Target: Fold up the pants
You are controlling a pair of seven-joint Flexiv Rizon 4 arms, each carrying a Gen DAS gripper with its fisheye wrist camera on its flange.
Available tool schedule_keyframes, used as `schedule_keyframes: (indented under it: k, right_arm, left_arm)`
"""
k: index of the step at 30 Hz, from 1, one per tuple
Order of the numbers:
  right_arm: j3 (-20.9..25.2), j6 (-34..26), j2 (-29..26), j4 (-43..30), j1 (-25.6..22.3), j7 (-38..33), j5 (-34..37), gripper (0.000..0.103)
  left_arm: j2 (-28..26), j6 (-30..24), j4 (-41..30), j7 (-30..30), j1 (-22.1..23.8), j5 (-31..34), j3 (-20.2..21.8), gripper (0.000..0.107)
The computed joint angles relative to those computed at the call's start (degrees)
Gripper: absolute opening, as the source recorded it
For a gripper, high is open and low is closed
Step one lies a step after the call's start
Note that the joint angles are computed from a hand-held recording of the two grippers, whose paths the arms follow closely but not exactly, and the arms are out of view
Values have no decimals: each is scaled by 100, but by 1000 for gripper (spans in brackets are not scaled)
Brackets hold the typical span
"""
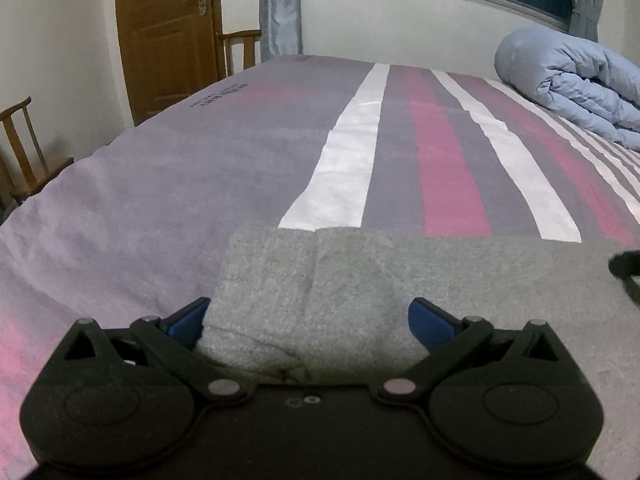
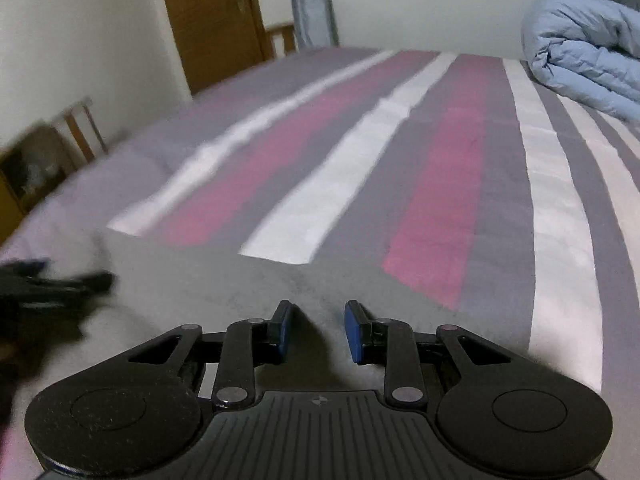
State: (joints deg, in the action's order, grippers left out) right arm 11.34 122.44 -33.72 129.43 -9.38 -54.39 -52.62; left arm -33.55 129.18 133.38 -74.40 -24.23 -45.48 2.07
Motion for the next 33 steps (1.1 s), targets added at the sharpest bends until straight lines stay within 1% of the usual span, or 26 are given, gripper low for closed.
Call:
schedule_keyframes:
  k: [1, 2, 3, 4, 5, 6, 7, 8, 9, 11, 13, 14, 15, 16, 17, 18, 19, 20, 22, 25, 27, 30, 31, 32, 33]
  right_arm:
    - [76, -48, -124, -183, -253, 436, -458, 35]
    - [150, -64, -213, -322, -522, 789, -982, 36]
    - [185, -62, -208, -333, -631, 849, -1133, 36]
    - [122, -9, -89, -216, -579, 661, -910, 37]
    - [-5, -11, 144, 5, -368, 302, -315, 37]
    - [-146, 89, 298, 176, -317, 198, -92, 37]
    - [-248, 282, 337, 260, -425, 373, -243, 37]
    - [-300, 548, 350, 344, -694, 592, -530, 37]
    - [-288, 736, 411, 488, -902, 542, -563, 37]
    - [-565, 1258, 644, 900, -1139, 270, -435, 37]
    - [-934, 1982, 740, 1228, -1716, 375, -772, 39]
    - [-1143, 2317, 757, 1363, -2007, 447, -866, 44]
    - [-1381, 2645, 725, 1457, -2324, 580, -926, 47]
    - [-1644, 2946, 638, 1480, -2697, 842, -1009, 55]
    - [-1897, 3151, 526, 1407, -3070, 1241, -1193, 59]
    - [-2128, 3335, 380, 1254, -3430, 1673, -1412, 60]
    - [-2336, 3531, 205, 1092, -3761, 2005, -1486, 59]
    - [-2520, 3651, 46, 898, -4055, 2381, -1593, 59]
    - [-2770, 3827, -250, 478, -4488, 3196, -1916, 59]
    - [-2994, 4088, -618, 46, -4829, 3969, -2278, 58]
    - [-3118, 4200, -820, -157, -4910, 4461, -2531, 58]
    - [-3233, 4447, -1157, -421, -4952, 4914, -2801, 58]
    - [-3278, 4439, -1231, -472, -4903, 5019, -2808, 56]
    - [-3292, 4476, -1304, -512, -4880, 5094, -2784, 49]
    - [-3261, 4579, -1448, -606, -4869, 5151, -2753, 45]
  left_arm:
    - [1, 8, 8, -20, 13, 25, -5, 98]
    - [-19, 17, -2, -29, 24, 46, -4, 98]
    - [-28, 27, -7, -8, -6, 11, 10, 98]
    - [-39, 32, -16, 26, -49, -54, 25, 98]
    - [-35, 47, -9, 52, -94, -122, 32, 98]
    - [-37, 51, -13, 88, -124, -180, 35, 98]
    - [-28, 37, -21, 151, -175, -283, 41, 98]
    - [-5, 22, -31, 228, -250, -437, 49, 98]
    - [34, 40, -19, 281, -331, -599, 45, 97]
    - [159, 175, 109, 346, -470, -812, -11, 97]
    - [275, 550, 351, 250, -598, -832, -118, 97]
    - [315, 783, 498, 102, -619, -755, -188, 97]
    - [356, 951, 614, 21, -662, -758, -259, 97]
    - [389, 1128, 721, -40, -763, -864, -339, 97]
    - [403, 1263, 784, -77, -843, -1001, -415, 97]
    - [388, 1489, 847, -157, -958, -1147, -492, 97]
    - [354, 1720, 864, -134, -1093, -1371, -557, 97]
    - [293, 2000, 840, -99, -1254, -1673, -641, 97]
    - [232, 2359, 821, -257, -1369, -1994, -838, 97]
    - [83, 2859, 693, -296, -1550, -2566, -1084, 97]
    - [47, 2993, 667, -331, -1568, -2762, -1229, 97]
    - [-45, 3122, 615, -330, -1642, -3144, -1413, 97]
    - [-65, 3150, 619, -361, -1665, -3272, -1467, 97]
    - [-82, 3138, 645, -465, -1664, -3316, -1507, 97]
    - [-83, 3088, 673, -564, -1663, -3388, -1556, 97]
